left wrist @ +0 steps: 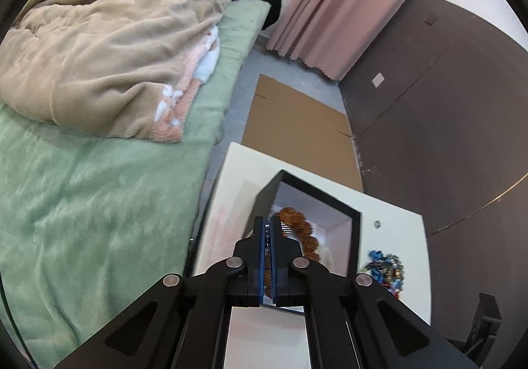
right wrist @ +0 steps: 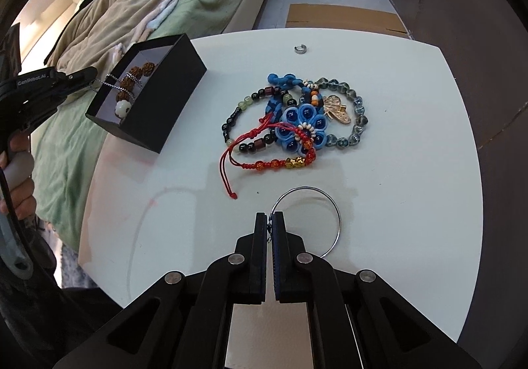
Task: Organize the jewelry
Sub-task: 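Regrasp the chain in the box with the left tool while the right tool grasps the silver bangle, then carry the silver bangle with the right tool and drop it into the black box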
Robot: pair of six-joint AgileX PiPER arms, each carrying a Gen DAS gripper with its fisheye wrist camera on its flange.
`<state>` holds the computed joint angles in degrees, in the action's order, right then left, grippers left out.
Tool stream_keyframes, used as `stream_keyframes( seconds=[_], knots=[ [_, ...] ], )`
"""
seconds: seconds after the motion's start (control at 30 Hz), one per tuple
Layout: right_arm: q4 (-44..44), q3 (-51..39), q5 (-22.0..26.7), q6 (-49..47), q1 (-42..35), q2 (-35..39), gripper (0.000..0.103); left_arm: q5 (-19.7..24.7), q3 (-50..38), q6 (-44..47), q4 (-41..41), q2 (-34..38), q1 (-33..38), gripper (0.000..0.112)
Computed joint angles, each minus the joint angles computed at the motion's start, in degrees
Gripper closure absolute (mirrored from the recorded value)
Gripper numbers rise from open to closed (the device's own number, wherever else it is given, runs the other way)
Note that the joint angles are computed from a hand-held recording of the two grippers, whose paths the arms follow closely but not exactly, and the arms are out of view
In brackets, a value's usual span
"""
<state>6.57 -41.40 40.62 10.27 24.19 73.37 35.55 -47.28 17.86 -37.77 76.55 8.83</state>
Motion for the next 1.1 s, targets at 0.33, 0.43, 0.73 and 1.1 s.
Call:
stream_keyframes(
  seconds=[0.33, 0.43, 0.73, 1.1],
  knots=[
    [11.15, 0.21, 1.03, -10.33, -8.37, -5.56, 0.099, 2.49, -0.18, 6.34, -8.15, -4.54, -3.15, 0.111],
    [16.22, -0.2, 0.78, -13.97, -10.44, -6.89, 0.099, 1.92, -0.26, 6.8, -8.36, -4.33, -4.69, 0.111],
    [34.41, -2.07, -0.91, -26.2, -13.16, -7.22, 0.099, 4.77, -1.35, 6.4, -10.0, -0.94, -1.63, 0.052],
    [47.37, -6.19, -7.1, -34.42, -6.14, 1.4, 0.099, 3.84, -1.91, 6.29, -9.42, -2.11, 5.01, 0.028]
  ],
)
